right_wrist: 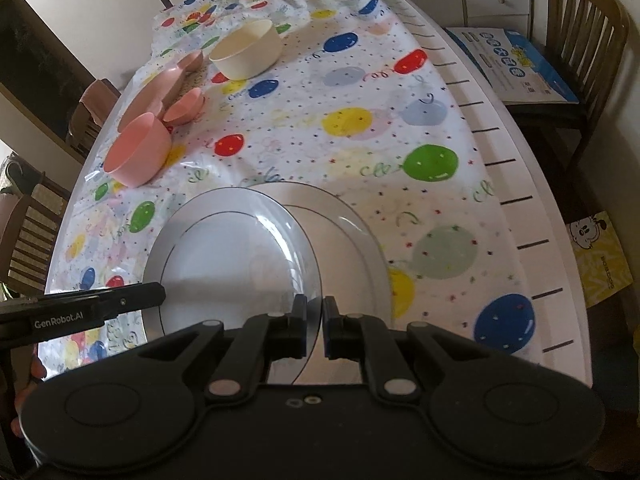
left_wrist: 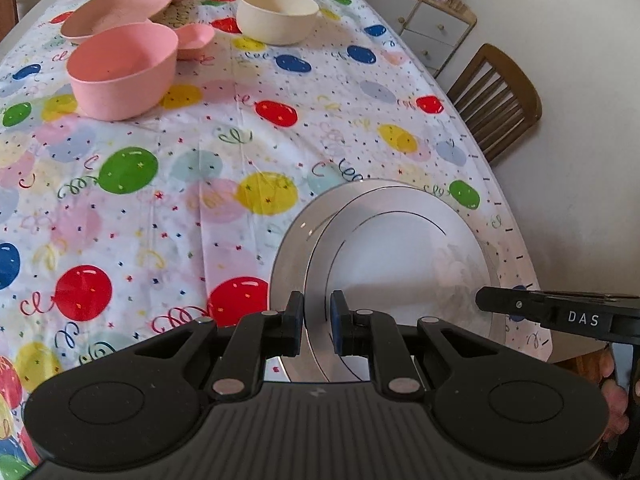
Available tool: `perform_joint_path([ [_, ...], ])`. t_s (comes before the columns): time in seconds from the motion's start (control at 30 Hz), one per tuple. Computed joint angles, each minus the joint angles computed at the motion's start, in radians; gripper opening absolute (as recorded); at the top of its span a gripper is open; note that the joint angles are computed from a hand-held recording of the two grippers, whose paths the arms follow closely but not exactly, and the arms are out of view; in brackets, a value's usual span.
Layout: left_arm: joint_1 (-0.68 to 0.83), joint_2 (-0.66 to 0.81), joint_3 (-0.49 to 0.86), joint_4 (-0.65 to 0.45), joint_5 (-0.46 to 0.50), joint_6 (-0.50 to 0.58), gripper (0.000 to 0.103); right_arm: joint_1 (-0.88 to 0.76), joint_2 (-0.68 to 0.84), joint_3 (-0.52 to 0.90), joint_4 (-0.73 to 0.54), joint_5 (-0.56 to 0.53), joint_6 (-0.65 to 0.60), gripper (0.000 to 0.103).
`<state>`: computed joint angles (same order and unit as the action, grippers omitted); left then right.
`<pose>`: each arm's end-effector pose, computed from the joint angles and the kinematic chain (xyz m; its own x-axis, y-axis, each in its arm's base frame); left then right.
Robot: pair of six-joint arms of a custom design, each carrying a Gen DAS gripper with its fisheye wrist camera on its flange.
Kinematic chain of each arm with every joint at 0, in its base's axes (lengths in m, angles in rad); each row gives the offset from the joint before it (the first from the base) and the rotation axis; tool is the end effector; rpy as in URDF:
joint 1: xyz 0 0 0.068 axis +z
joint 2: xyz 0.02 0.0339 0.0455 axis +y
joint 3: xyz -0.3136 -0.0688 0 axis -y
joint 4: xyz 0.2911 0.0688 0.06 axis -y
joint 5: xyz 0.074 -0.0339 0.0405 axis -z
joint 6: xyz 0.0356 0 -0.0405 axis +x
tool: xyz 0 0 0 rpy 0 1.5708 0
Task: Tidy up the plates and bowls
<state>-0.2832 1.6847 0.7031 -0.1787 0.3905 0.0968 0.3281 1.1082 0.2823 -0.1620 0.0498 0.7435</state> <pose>0.2938 -0.0996 0.1184 -0.8372 0.3367 -0.4309 0.4874 0.8167 -0.3088 0.1727 0.0569 0.1293 -0.7821 0.4479 -0.4333 0.3171 0.8846 0.3420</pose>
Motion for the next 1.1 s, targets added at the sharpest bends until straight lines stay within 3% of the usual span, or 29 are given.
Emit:
perform_joint_path([
  [0.37, -0.059, 0.035, 0.020, 0.005, -0.073, -0.021, 0.013, -0.085, 0.033, -0.026, 0.037, -0.077, -0.077, 0.006],
  [1.1, -0.064, 0.068, 0.060, -0.051, -0.083, -0.041, 0.014, -0.129, 0.096, -0.001, 0.031, -0.131, -0.107, 0.006],
])
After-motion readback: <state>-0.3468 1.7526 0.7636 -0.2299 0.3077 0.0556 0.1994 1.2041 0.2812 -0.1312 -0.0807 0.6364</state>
